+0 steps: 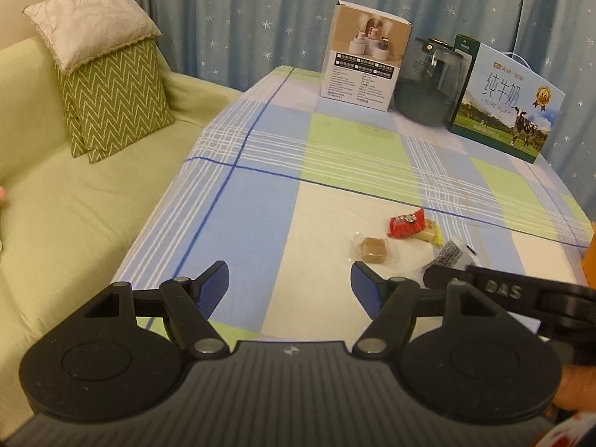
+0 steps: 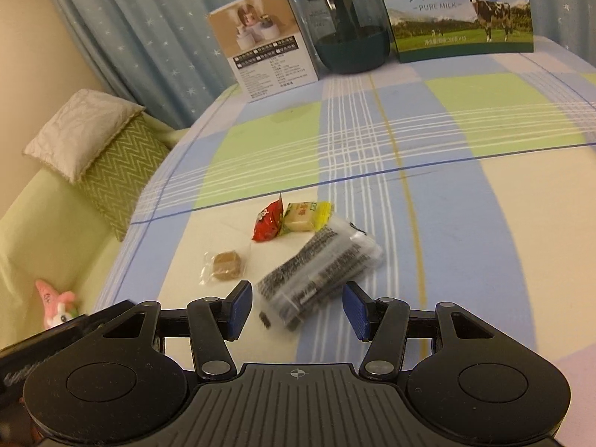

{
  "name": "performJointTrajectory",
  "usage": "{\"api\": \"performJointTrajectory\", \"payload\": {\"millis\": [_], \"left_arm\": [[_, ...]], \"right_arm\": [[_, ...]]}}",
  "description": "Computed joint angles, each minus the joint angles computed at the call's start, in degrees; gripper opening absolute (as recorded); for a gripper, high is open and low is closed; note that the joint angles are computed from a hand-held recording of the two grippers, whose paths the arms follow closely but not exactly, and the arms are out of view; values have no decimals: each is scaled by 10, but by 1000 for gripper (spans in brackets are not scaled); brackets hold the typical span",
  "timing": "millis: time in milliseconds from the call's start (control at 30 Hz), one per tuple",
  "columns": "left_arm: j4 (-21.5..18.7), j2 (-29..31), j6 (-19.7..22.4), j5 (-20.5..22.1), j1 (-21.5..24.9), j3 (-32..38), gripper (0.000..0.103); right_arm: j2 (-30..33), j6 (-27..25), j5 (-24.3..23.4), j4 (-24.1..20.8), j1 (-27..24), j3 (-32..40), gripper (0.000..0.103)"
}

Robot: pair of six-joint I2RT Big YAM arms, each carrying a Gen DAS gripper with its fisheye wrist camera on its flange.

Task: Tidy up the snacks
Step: 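Grasp the clear snack-stick pack with the right tool while the left grasps the brown candy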

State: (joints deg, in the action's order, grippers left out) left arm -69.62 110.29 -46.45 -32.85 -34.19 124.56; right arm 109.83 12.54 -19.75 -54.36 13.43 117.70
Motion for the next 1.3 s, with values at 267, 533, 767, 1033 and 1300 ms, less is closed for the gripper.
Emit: {"api": "performJointTrajectory", "payload": {"millis": [267,533,767,1033,1300], "left_arm": [[0,-4,-7,6,5,-14,69],[32,3,54,34,5,-14,69],[16,63,188,39,9,61,68],[-2,143,286,37,13,170,65],[42,147,287,97,26,167,37]], "right_arm": [[28,-75,93,16,27,28,54],[11,-168,82,10,12,3,38],[-22,-198,41,3,-32,-33,38],[-36,-202,19,3,-55,-48,38],[-33,-188,1,4,-61,-41,38]]}}
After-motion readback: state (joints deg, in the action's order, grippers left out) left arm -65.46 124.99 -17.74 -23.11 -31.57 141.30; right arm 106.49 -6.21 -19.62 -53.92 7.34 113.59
